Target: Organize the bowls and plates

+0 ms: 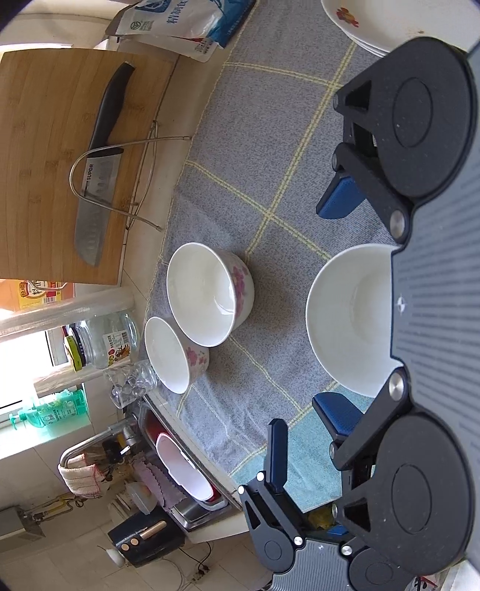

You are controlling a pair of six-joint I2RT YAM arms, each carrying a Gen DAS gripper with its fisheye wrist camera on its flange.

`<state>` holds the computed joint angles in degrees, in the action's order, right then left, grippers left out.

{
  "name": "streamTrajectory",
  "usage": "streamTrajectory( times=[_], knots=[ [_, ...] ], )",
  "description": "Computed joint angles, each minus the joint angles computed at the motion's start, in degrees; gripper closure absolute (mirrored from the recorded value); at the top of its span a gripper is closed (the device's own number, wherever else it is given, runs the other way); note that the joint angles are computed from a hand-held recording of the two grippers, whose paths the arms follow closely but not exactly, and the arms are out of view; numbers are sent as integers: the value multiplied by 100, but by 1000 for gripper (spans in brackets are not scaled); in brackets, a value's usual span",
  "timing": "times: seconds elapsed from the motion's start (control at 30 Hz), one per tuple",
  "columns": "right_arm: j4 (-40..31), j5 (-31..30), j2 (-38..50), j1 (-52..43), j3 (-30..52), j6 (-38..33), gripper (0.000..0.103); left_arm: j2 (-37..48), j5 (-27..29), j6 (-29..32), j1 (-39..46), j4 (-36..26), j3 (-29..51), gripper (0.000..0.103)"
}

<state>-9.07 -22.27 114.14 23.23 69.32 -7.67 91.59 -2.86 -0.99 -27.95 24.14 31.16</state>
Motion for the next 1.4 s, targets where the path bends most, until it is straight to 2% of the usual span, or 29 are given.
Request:
streamTrajectory(
  times=[0.37, 0.6, 0.87, 1.2, 1.4],
  knots=[
    [-519, -18, 823, 56, 1359, -600, 1, 965, -878, 75, 567, 605, 671, 6],
    [-1003, 172, 1510, 135, 2427, -680, 1, 1567, -1065, 57, 716, 678, 1102, 6],
    [-1345, 218, 2220, 224, 3505, -531, 2, 1983, -683, 70, 855, 589, 1532, 6],
    [-2126, -11, 3128, 227, 5012, -503, 3, 2348, -293, 174, 1017, 393, 1966, 7],
    [-2689, -7, 3697, 251, 5978, -566, 11, 2574, -34, 227, 1098, 380, 2175, 8]
  ],
)
